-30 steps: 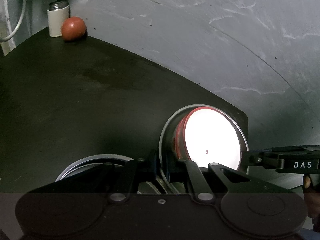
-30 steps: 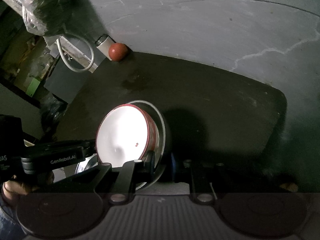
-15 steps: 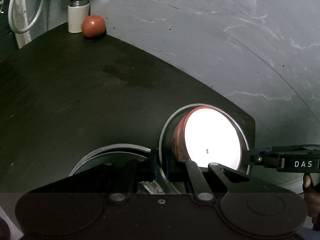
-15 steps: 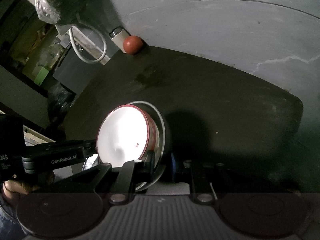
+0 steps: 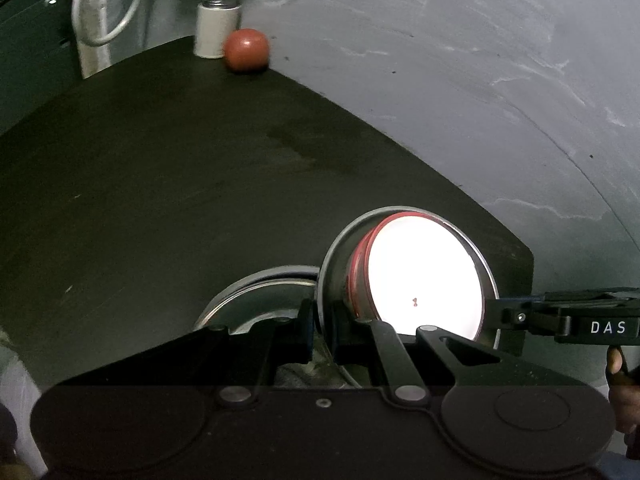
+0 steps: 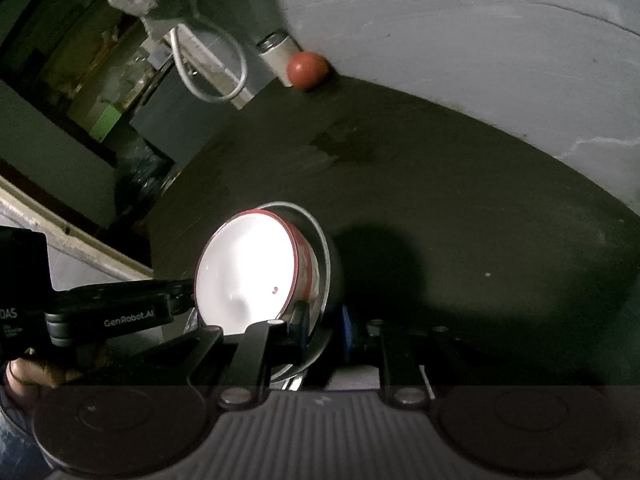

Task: Organize plates and bowls
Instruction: 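Carry the steel bowl with both tools and lower it onto the steel plate stack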

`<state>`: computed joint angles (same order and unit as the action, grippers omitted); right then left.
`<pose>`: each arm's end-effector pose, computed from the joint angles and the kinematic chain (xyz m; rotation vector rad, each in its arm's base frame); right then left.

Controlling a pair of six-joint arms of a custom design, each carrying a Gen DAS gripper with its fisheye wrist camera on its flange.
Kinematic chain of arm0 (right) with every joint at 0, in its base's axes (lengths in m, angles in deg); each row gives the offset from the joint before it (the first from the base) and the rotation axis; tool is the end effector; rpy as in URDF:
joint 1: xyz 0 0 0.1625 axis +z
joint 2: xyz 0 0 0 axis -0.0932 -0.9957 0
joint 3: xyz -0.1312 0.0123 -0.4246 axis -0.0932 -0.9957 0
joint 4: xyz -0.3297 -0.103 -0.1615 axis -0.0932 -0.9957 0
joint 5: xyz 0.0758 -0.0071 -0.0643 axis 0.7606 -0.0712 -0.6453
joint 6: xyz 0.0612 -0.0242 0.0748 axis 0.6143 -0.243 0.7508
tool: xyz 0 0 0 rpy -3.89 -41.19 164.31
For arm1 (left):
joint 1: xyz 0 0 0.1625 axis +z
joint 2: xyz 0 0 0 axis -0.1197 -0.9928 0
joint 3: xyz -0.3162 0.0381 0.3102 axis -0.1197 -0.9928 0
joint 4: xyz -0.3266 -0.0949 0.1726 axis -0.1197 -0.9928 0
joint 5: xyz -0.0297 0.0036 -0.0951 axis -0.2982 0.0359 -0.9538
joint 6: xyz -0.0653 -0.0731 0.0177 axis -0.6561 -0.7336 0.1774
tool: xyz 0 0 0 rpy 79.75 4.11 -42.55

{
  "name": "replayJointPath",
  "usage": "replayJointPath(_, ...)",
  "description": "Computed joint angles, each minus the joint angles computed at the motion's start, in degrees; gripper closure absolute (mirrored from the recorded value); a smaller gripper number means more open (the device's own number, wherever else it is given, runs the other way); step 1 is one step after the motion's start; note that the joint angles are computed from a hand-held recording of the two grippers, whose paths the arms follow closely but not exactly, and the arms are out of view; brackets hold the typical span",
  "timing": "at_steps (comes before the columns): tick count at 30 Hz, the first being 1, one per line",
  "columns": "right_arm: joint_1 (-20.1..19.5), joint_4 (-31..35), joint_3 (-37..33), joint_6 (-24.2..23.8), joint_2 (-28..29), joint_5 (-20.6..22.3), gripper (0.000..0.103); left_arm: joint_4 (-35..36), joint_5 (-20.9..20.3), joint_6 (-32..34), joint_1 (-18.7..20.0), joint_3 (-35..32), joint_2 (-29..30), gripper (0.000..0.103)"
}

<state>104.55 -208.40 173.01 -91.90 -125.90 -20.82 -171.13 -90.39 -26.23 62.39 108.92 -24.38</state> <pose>0.1931 -0.4690 0.1201 0.4323 -2.8811 0.5512 -0.1138 -0.5041 0.2273 0.3122 2.5868 -0.6503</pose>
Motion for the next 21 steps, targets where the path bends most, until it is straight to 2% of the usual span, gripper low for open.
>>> replayJointPath(21, 2.79, 6.32, -3.44, -2.25, 3.0, 1.62, 0.084, 1.46, 4.53, -7.43, -0.74, 4.92, -5.56, 0.096)
